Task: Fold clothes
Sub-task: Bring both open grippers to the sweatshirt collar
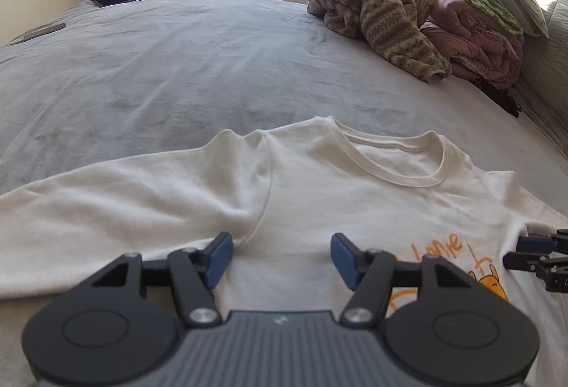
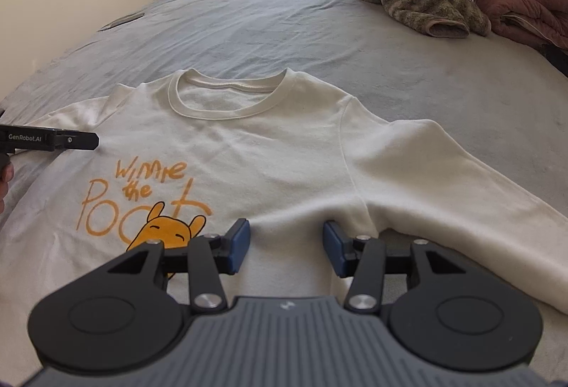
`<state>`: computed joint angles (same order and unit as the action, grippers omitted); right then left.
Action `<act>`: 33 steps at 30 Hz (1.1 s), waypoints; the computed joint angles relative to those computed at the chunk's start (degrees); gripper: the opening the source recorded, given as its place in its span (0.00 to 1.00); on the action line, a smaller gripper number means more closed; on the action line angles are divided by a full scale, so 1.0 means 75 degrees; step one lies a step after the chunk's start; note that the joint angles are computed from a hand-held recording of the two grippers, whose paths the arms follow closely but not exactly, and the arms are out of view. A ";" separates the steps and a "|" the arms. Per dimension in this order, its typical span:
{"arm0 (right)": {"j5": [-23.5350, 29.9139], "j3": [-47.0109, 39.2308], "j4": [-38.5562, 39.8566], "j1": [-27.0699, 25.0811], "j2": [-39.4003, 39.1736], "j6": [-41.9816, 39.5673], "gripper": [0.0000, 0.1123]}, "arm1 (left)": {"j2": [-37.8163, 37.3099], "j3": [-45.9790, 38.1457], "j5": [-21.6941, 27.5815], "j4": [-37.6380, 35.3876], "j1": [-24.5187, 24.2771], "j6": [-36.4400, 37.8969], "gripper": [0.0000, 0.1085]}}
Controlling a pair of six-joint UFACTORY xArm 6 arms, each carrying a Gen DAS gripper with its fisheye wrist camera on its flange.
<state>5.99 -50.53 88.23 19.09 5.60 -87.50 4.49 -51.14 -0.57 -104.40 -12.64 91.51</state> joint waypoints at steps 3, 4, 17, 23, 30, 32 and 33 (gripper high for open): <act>0.0032 -0.0345 -0.0088 -0.0080 0.0320 0.0075 0.45 | 0.0025 -0.0047 -0.0165 -0.0109 -0.0099 0.0279 0.59; 0.0098 -0.0459 -0.0288 -0.0130 0.0421 0.0304 0.45 | 0.0005 -0.0033 -0.0134 -0.0081 -0.0086 0.0196 0.59; -0.0167 -0.2995 -0.2690 -0.0280 0.2379 0.2146 0.45 | -0.0190 0.0083 0.0038 0.0336 0.0046 -0.0477 0.59; 0.0206 -0.3693 -0.4213 -0.0374 0.2997 0.2828 0.45 | -0.0170 0.0105 -0.0085 0.0559 -0.0028 -0.0758 0.59; 0.1184 -0.4022 -0.4006 -0.0442 0.3168 0.1566 0.45 | -0.0268 0.0214 -0.0142 0.0847 -0.0109 -0.0952 0.59; 0.1214 -0.4048 -0.4042 -0.0445 0.3175 0.1399 0.27 | -0.0261 0.0224 -0.0213 0.0911 -0.0138 -0.1024 0.59; 0.1235 -0.4074 -0.4038 -0.0459 0.3179 0.1374 0.21 | -0.0250 0.0213 -0.0253 0.0900 -0.0158 -0.1001 0.59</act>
